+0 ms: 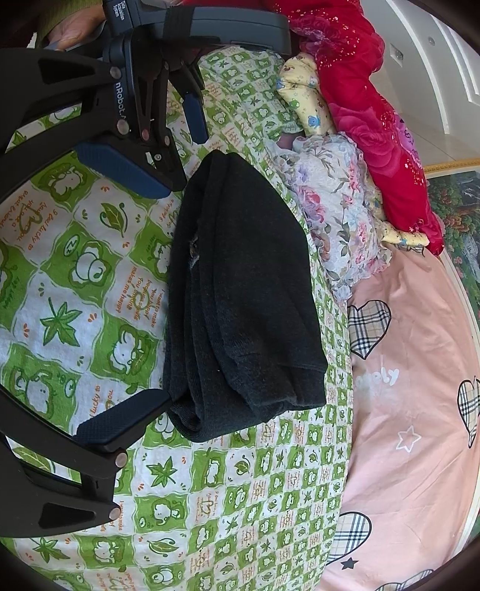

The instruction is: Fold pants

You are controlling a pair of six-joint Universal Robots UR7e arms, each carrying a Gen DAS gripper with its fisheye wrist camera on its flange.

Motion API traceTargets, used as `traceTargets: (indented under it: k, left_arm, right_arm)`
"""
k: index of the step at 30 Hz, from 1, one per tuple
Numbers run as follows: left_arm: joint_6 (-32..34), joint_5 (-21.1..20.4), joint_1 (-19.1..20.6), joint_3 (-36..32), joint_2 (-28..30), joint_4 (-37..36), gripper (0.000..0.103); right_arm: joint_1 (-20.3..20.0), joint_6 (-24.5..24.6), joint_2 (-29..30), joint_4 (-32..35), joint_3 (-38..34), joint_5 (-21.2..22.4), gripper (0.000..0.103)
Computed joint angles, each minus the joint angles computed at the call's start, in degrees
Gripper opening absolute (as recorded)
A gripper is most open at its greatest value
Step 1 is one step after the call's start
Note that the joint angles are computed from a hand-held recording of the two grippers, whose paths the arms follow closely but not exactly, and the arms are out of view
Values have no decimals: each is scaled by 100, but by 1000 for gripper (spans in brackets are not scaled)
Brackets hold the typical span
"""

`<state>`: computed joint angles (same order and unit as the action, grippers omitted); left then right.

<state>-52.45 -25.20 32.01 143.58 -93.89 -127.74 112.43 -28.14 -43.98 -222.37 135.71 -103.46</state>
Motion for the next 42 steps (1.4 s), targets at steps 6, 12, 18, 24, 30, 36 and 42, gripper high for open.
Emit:
traceTargets:
  k: [6,12,18,24,30,36,42]
  left_arm:
    - [42,-13,1,6,-11,-21,87]
    - [38,-14,1,6,-7,-23,87]
    - [51,-21,-4,18,-23,-55,87]
    - [-6,21,-24,13,-34,37,87]
    - [18,-8,-41,-18,-67,42,87]
    - [149,-6,-90,-24,-63,-53,87]
    - [156,0,-175,-39,-28,7,87]
  right_arm:
    - [-5,-7,5,5,-1,-9,103]
    - [-2,-6,3,20,-7,-16,103]
    - [-21,-43,6,23,-1,-22,103]
    - [-22,-50,-5,46,-5,-14,103]
    - [2,6,-32,124,-25,-115,103]
    - [0,-7,-38,120,-29,-109,103]
    - [4,30,-113,167,-15,-76,103]
